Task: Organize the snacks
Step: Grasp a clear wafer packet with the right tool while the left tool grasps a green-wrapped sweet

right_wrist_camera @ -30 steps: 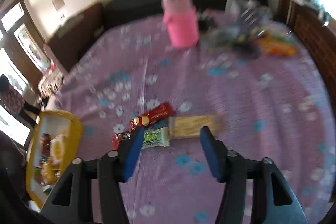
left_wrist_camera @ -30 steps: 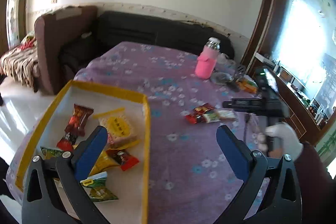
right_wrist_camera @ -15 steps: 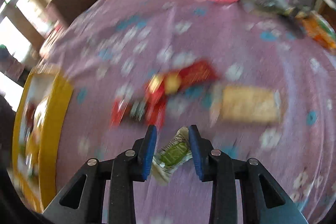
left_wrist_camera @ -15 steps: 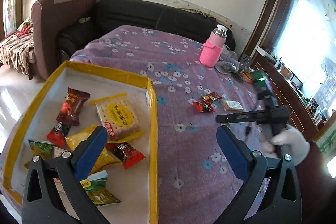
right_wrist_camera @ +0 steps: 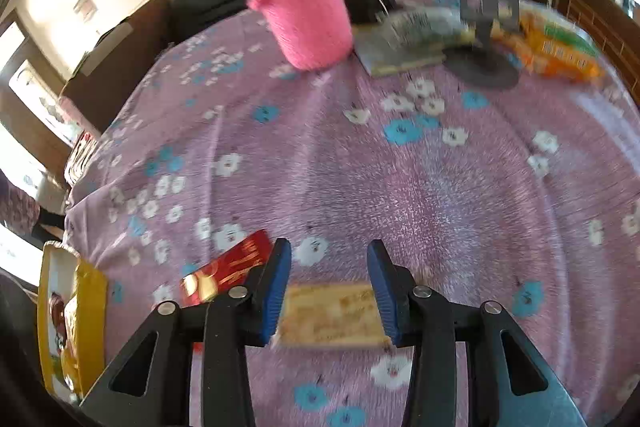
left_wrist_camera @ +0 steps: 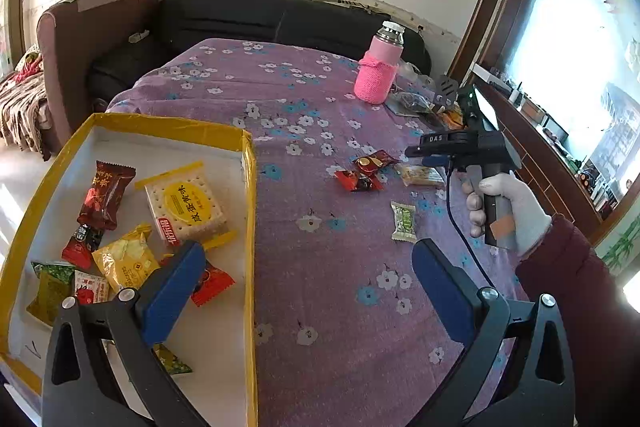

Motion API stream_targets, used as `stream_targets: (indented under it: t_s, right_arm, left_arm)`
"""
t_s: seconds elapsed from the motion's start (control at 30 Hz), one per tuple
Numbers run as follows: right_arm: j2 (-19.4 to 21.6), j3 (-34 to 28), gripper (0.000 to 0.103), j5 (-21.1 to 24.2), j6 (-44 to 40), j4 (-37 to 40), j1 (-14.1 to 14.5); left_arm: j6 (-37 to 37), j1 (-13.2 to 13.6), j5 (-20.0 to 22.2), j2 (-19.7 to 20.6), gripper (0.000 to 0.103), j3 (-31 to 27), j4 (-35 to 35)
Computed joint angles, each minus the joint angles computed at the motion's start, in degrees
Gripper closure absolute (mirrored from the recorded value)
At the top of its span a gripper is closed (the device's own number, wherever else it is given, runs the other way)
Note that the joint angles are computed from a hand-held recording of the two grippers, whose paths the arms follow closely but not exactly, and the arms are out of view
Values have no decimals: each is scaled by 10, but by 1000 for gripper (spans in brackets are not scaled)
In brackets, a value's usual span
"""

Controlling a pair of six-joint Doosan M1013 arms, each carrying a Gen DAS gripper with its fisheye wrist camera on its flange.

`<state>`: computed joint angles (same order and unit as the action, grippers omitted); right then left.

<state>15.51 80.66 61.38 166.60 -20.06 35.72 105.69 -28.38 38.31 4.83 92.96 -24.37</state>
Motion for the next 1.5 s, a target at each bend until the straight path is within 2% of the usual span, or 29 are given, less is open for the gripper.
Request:
stream_targets:
  t_s: [0.1,0.27,0.3,0.37,0.43,0.53,0.6,0.67,0.77,0.83,0.93,1.0,1.07,1.27,1.5]
  right_arm:
    - [-14,23,60,-36,-2,28,-4]
    - [-28,34,57,-51,-50,89,9]
    - [-26,31,56,-46,-49,82,14]
    - [-17,20,46,-28,-41,54,27]
    - [-3,4,42,-4,-36,20,40]
    - [27,-32,41,65,-61,-25,57]
    - [40,-49,47,101,-76,-44,68]
    - [37,-45,68,105,-68,-56,77]
    - [21,-24,68,92,-35,-61,86]
    - [17,-20,68,111,-11,-73,96]
    - [-5,12,68,76,35,-89,107]
    - [-22,38,68,44,73,-107,112]
    - [-37,57,68,18,98,-115,110]
    - [-63,91,68,-17,149,-126,102]
    - [-66,96,68,-32,151,-126,102]
  left_arm:
    - [-4,0,0,0,0,0,3]
    - [-4,0,12,7,0,-3,-12]
    - [-4,-2,14,8,0,-3,-12]
    - [-4,-7,20,8,0,-3,-8]
    - [-3,-13,18,3,0,0,5]
    - [-18,-24,10,-2,0,2,48]
    - [-27,-29,10,-3,0,1,64]
    - [-20,-32,16,-1,0,-1,61]
    - [-11,-42,26,6,0,-7,64]
    - [-12,-54,33,14,0,-13,79]
    - [-10,-72,38,30,3,-25,92]
    - [-7,-83,50,46,31,-39,98]
    - [-8,-91,72,65,40,-58,94]
    - [-16,-115,73,108,41,-93,103]
    - [-62,-139,84,141,43,-113,202]
